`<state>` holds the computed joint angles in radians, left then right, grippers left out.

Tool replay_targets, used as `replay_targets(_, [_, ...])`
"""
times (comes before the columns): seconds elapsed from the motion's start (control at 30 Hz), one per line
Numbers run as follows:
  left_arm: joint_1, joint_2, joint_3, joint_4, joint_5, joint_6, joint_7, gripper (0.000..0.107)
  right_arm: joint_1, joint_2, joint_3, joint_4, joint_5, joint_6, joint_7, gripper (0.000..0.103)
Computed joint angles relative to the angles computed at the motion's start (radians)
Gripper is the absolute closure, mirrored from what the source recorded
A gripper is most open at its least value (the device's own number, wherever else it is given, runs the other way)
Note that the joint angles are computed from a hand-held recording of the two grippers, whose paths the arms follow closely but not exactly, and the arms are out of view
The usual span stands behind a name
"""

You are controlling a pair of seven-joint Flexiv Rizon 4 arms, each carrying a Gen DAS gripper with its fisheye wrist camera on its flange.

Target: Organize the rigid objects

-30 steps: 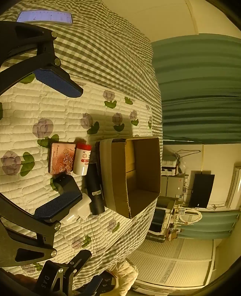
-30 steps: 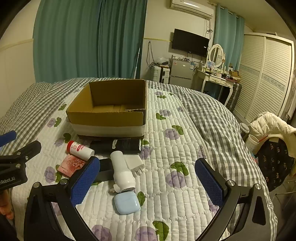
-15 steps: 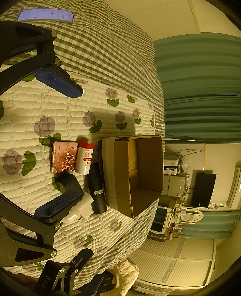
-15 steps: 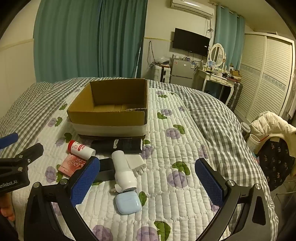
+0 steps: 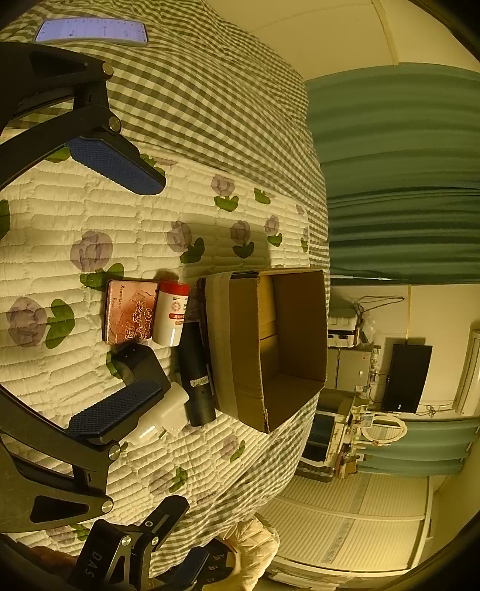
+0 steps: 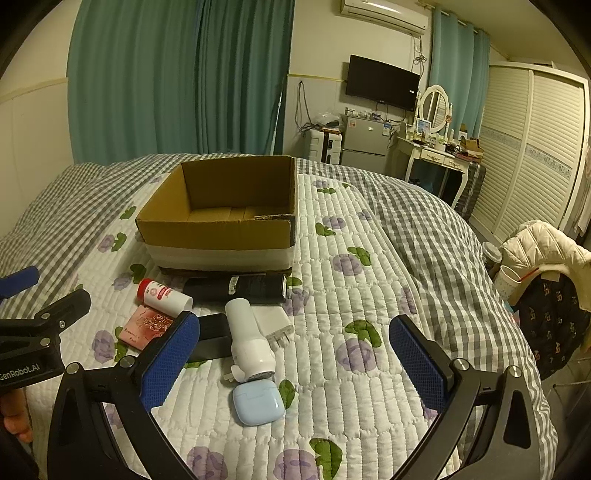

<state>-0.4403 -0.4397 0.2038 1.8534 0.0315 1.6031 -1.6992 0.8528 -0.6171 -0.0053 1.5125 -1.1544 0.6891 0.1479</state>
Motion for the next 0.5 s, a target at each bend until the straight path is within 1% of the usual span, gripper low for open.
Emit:
replay_targets(0.1, [0.0, 0.001, 0.0, 0.0, 0.002, 0.003, 0.0, 0.004, 0.0, 0.0, 0.001, -0.001, 0.001, 0.0, -0.001, 0.0])
replay_targets(0.23, [-0.001, 0.002, 0.001, -0.004, 0.004, -0.015, 0.0, 0.004, 0.0, -0.002, 0.001, -0.003, 0.005, -0.002, -0.003, 0.0])
replay_targets(0.5, [0.017, 0.003, -0.012, -0.004, 0.012, -0.019, -0.008, 0.004, -0.004, 0.006, 0.004, 0.006, 0.009, 0.004, -0.004, 0.0])
